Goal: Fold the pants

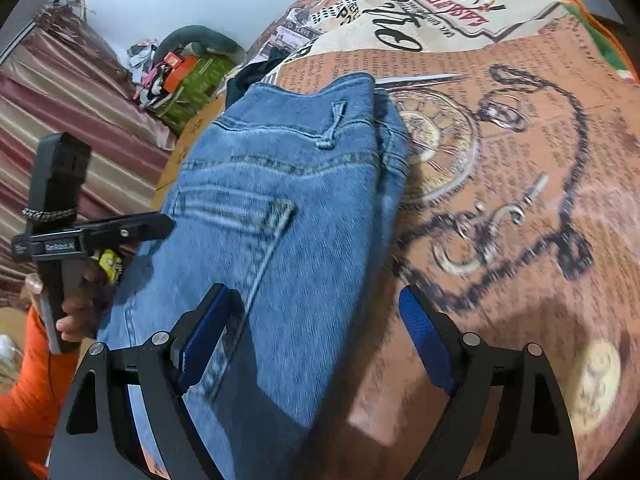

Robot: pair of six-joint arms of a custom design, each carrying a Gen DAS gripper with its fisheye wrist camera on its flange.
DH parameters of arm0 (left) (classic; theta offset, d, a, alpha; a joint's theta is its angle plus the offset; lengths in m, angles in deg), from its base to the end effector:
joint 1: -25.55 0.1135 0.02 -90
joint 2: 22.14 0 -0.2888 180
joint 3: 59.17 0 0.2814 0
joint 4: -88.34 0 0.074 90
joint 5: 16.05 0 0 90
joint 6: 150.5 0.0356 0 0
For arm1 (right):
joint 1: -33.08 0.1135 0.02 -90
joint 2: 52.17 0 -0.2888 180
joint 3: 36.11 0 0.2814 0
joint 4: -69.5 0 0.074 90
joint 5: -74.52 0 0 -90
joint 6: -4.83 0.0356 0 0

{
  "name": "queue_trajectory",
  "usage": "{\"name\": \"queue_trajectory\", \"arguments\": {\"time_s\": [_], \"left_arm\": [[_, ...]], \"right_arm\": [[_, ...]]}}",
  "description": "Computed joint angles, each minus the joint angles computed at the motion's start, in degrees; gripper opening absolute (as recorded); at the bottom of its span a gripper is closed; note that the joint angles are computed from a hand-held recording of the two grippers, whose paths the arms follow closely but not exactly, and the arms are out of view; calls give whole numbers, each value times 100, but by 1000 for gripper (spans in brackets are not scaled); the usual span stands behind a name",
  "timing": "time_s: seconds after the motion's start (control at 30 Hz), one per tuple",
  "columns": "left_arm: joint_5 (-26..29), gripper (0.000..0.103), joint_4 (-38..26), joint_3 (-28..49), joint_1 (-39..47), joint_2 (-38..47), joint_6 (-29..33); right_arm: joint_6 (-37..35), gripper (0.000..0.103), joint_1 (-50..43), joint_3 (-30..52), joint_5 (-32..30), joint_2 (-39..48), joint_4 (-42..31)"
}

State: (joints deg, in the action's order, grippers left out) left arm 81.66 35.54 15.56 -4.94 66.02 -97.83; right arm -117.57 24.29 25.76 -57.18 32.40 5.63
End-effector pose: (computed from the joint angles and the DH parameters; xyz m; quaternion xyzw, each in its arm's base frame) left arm 0.2806 -0.1708 0.2368 -0.0444 0.9754 -0.1692 0.1338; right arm 0.2589 -0.0161 0.1920 -0.2015 0.9122 0.3232 0.1513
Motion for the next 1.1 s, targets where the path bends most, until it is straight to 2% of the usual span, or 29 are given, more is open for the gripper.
{"name": "queue_trajectory", "arguments": {"time_s": [0.13,0.17,0.2,0.23,0.33,0.4,0.5,0.7,0.83,0.97,1.1], "left_arm": [[472,76,367,-98,164,183,148],[519,73,414,-101,182,196,167],[602,65,475,-112,198,199,175],[583,62,472,-89,175,209,171],[305,55,397,27,52,235,193],[1,50,355,60,-93,195,163],[-535,43,310,53,-370,7,198],[-1276,39,259,-92,-630,-804,257],[-1840,39,73,32,-610,-1422,461],[-2398,39,-123,341,-389,-1881,833],[-2331,38,102,476,224,-2105,1201]], "right_arm": [[197,80,119,46,-206,206,116],[200,73,150,110,-252,274,55],[207,67,169,141,-271,299,4],[275,63,206,197,-275,326,-39],[341,51,261,220,-152,190,-58],[380,36,270,226,-90,-11,-82],[306,26,284,209,-98,-294,-67],[362,23,429,252,-289,-1272,8],[1082,23,954,471,-275,-1743,504],[1978,23,1614,932,-132,-1751,1210],[2771,23,2331,1329,190,-1476,2065]]}}
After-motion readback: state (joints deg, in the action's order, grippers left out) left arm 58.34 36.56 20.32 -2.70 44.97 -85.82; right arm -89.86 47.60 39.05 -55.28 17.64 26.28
